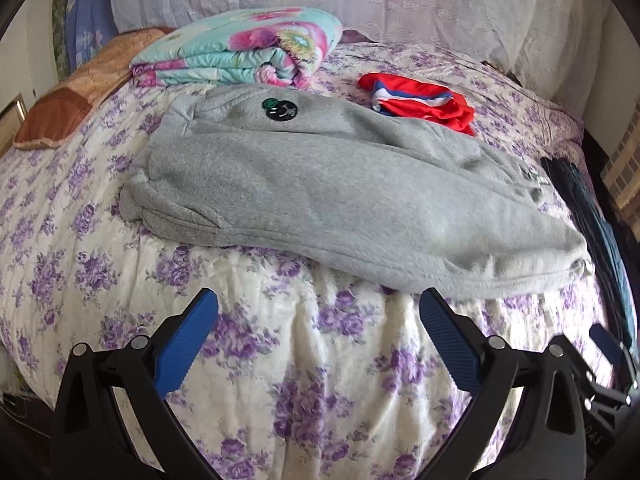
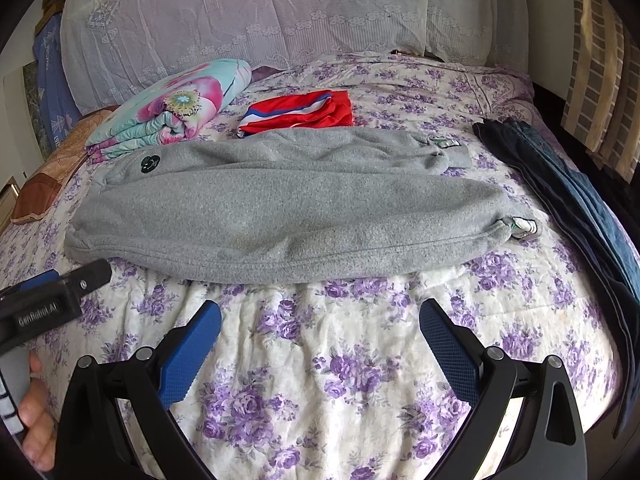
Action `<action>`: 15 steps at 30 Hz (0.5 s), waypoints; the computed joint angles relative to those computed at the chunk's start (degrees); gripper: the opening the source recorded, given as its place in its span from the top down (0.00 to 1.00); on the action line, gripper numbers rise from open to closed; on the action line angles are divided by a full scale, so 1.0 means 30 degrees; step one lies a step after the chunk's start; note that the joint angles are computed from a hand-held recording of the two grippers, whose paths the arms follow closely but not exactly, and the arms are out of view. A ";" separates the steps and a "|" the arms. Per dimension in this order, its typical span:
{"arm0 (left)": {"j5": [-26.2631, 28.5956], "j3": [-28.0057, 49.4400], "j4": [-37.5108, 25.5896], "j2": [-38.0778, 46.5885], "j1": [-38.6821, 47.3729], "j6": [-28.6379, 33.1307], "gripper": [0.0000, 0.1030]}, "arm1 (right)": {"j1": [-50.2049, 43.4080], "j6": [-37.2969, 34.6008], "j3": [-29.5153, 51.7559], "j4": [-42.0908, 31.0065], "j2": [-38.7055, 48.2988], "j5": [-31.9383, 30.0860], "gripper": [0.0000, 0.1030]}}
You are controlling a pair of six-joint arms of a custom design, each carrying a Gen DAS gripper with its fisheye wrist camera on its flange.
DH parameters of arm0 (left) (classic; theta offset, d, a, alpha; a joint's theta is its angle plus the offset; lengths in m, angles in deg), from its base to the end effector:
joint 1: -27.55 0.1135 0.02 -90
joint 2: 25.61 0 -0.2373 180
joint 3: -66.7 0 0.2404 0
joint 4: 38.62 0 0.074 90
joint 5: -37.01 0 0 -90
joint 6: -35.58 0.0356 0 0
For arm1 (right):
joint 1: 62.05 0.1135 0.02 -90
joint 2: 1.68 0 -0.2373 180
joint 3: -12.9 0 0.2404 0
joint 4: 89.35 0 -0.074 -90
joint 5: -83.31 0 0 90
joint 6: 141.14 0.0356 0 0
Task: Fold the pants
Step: 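Grasp the waistband with the left tool while the right tool grasps the cuff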
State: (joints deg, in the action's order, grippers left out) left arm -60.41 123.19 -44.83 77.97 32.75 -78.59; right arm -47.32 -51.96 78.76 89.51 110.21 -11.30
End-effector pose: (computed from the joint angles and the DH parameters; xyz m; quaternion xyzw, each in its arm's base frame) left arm 0.3030 0.0322 0.0805 -0.2598 0.9111 0.0088 0.3200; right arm 0.3376 0.0917 0.0804 -0.1404 0.9197 0.0813 0.3576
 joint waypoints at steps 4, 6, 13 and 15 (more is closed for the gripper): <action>0.1680 0.2998 -0.1227 0.2678 0.3822 -0.0147 0.05 | -0.0517 -0.0087 -0.0204 0.0267 0.0059 -0.0105 0.03; 0.3249 0.4344 -0.1774 0.4071 0.5446 -0.0293 0.09 | -0.0701 -0.0229 -0.0448 0.0540 -0.0066 0.0044 0.03; 0.4787 0.7596 -0.3598 0.7085 0.6861 0.0394 0.90 | -0.1815 -0.0524 -0.0195 0.0326 0.0302 0.0138 0.03; 0.4818 0.5800 -0.2024 0.5952 0.6990 0.0262 0.91 | -0.2418 -0.0917 -0.0161 0.0345 0.0323 0.0201 0.03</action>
State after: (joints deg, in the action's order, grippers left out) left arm -45.96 140.60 -50.90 95.82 53.72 -77.80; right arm -54.57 -54.71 78.28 90.54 111.18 -10.69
